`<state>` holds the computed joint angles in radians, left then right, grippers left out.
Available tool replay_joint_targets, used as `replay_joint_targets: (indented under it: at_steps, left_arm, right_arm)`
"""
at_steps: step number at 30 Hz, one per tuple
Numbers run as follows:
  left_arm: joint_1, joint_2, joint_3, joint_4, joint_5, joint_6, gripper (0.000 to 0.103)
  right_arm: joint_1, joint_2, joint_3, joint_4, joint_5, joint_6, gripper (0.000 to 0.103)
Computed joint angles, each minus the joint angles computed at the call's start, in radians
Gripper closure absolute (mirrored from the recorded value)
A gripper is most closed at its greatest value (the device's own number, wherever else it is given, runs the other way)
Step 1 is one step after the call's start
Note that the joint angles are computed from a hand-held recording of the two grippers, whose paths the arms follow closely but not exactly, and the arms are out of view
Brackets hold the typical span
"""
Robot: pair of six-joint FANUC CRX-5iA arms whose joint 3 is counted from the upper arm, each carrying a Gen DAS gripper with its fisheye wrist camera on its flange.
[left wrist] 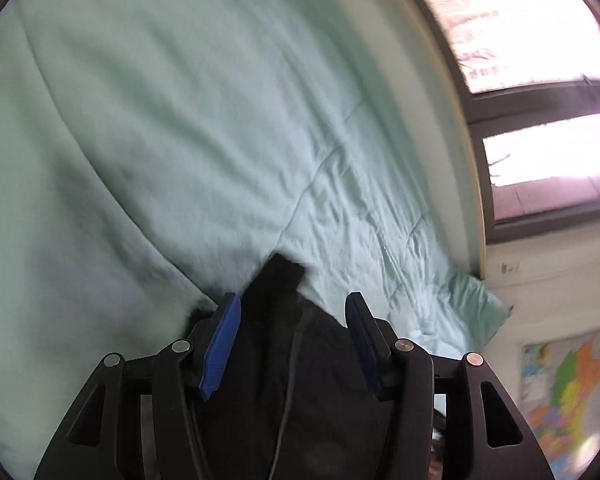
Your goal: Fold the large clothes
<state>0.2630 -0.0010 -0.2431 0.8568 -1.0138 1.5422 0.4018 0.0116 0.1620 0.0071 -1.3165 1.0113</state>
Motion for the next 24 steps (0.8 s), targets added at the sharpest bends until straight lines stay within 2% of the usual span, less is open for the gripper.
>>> replay_joint_targets:
  at_steps: [1, 4, 6, 9, 13, 16, 18, 20, 21, 24]
  left_arm:
    - [0.0, -0.018, 0.021, -0.04, -0.018, 0.003, 0.047]
    - [-0.04, -0.06, 0.1, -0.189, -0.099, 0.04, 0.047]
    - [-0.092, -0.077, 0.126, -0.248, -0.126, 0.036, 0.046]
    - [-0.236, -0.111, 0.142, -0.335, -0.157, 0.043, 0.046]
    - [-0.413, -0.107, 0.198, -0.506, -0.175, 0.11, 0.046]
    - [-0.46, -0.105, 0.131, -0.468, -0.144, 0.143, 0.046]
    - [-0.469, -0.063, 0.123, -0.488, -0.187, 0.164, 0.047]
    - [-0.44, -0.027, 0.076, -0.424, -0.2, 0.156, 0.047]
    - [-0.417, -0.03, 0.032, -0.374, -0.172, 0.154, 0.047]
    - [-0.399, -0.024, 0.037, -0.349, -0.176, 0.173, 0.047]
  right_arm:
    - [0.021, -0.033, -0.012, 0.0, -0.005, -0.004, 0.051]
    - [0.13, -0.119, -0.058, 0.045, -0.035, -0.041, 0.038]
    - [0.212, -0.156, -0.093, 0.069, -0.031, -0.066, 0.037]
    - [0.385, -0.191, -0.149, 0.157, -0.03, -0.141, 0.037]
    - [0.493, -0.152, -0.18, 0.194, -0.018, -0.187, 0.037]
    - [0.539, -0.127, -0.209, 0.197, -0.008, -0.192, 0.037]
    - [0.534, -0.083, -0.197, 0.147, -0.044, -0.159, 0.037]
    - [0.508, -0.043, -0.196, 0.083, -0.056, -0.145, 0.037]
    - [0.503, -0.048, -0.216, 0.075, -0.028, -0.154, 0.037]
    - [0.506, -0.075, -0.235, 0.08, 0.004, -0.167, 0.037]
